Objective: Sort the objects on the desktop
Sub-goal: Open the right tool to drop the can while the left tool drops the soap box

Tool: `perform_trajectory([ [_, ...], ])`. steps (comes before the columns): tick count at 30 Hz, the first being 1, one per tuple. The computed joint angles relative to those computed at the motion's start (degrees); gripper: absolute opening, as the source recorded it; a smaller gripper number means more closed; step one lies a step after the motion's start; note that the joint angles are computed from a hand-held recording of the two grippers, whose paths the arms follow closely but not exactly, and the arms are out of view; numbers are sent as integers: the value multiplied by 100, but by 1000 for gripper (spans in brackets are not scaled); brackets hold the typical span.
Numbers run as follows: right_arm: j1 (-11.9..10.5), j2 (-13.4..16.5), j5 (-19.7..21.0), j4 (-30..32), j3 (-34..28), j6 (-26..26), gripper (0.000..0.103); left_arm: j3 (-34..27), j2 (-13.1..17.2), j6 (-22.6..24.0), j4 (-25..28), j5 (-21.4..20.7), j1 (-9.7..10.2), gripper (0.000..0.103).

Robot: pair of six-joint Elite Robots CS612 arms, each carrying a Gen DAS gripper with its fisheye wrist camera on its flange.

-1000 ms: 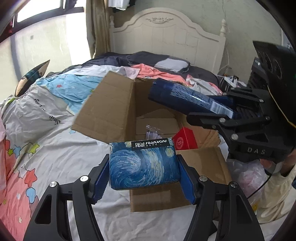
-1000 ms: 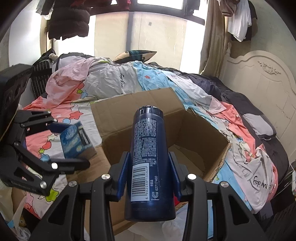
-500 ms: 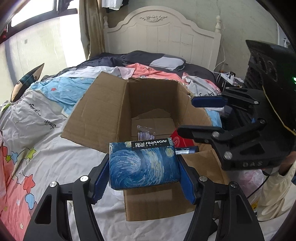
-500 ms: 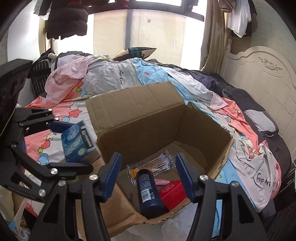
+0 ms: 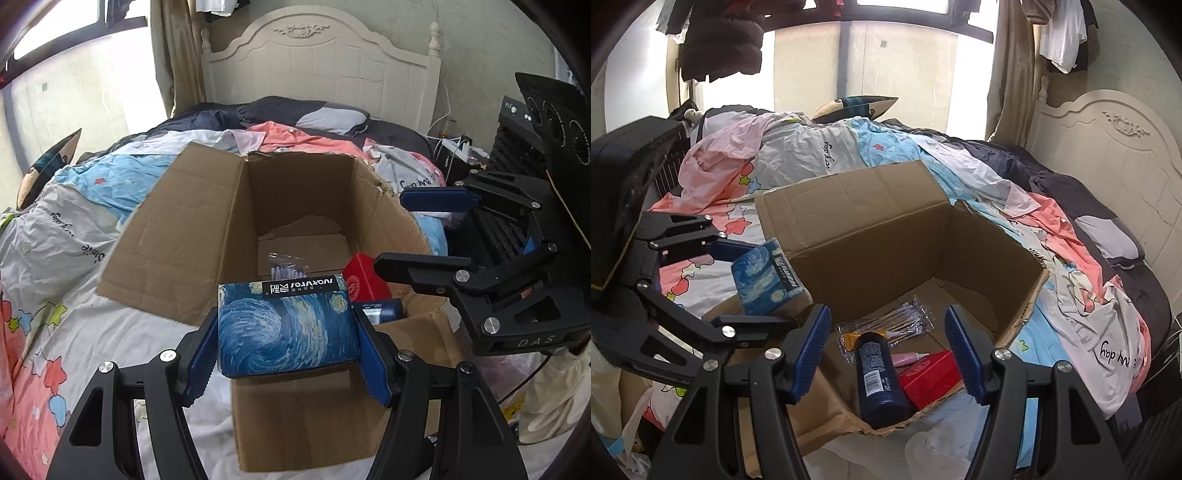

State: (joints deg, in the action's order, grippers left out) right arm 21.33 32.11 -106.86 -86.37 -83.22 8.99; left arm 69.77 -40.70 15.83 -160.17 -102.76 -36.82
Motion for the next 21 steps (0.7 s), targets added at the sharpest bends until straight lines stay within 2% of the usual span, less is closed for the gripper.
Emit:
perform_trajectory([
  [16, -149, 159, 44, 97, -255, 159, 60, -522, 273, 38, 511, -73, -95, 69],
  [21, -185, 205, 73, 69, -309, 174, 60, -589, 306, 14, 559, -214, -84, 70],
])
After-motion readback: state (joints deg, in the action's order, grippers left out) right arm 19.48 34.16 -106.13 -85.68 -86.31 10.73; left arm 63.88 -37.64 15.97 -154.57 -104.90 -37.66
